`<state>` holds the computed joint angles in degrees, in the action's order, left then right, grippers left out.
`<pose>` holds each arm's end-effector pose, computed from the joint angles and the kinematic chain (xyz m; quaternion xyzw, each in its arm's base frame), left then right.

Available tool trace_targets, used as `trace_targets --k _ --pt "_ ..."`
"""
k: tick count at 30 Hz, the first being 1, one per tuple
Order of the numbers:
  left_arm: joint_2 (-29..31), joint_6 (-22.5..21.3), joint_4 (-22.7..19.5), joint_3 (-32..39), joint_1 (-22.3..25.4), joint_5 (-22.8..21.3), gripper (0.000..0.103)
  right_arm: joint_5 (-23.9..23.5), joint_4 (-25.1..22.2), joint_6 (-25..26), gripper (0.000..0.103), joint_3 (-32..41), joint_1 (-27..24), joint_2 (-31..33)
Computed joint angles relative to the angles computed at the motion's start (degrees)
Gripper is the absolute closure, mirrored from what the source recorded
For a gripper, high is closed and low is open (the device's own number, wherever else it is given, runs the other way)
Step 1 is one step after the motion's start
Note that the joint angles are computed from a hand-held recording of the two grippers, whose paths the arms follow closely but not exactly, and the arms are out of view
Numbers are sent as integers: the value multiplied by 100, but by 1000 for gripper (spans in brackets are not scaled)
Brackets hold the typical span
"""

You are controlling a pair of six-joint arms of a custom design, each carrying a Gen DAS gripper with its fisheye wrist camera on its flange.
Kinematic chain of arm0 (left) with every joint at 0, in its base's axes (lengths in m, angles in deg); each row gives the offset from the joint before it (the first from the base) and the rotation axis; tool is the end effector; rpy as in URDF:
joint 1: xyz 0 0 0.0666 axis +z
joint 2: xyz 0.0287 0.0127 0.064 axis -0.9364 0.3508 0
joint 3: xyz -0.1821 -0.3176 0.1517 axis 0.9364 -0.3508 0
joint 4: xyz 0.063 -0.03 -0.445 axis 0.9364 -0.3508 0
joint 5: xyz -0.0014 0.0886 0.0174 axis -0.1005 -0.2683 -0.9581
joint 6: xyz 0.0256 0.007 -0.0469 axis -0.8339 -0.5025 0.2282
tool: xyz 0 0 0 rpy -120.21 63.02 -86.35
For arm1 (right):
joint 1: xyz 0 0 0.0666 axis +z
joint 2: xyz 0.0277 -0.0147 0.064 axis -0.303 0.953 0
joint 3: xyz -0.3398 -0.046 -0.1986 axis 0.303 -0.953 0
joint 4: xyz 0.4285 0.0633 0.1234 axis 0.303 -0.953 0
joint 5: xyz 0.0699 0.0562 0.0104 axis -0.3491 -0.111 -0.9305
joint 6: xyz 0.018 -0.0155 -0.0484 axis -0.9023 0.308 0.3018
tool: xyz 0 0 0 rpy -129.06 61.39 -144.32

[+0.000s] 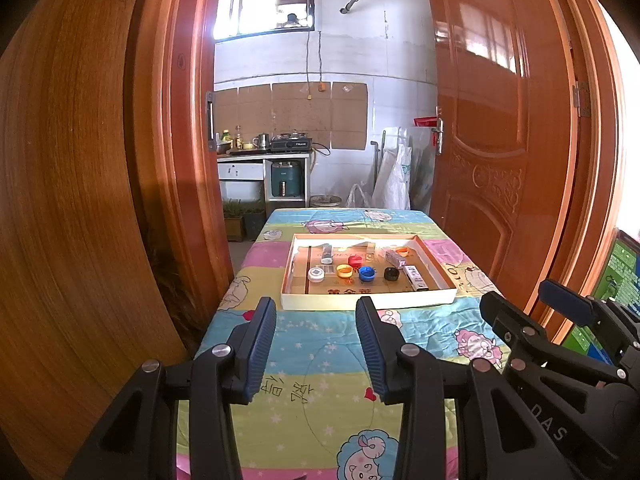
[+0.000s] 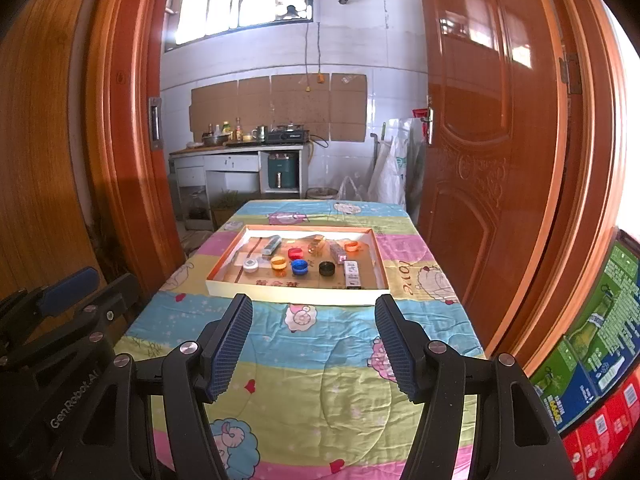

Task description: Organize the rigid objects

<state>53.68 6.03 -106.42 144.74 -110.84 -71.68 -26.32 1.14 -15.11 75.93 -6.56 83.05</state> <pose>0.3603 -0.2911 0.4589 0.0172 0.8475 -0.0112 0.5304 0.3154 0.0561 0.4608 -0.0100 0.8533 0.0105 0.5212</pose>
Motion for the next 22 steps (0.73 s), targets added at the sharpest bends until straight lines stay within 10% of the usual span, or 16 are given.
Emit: trace_targets --k 22 --pt "24 92 -35 24 -23 61 62 5 -4 -3 37 0 1 -4"
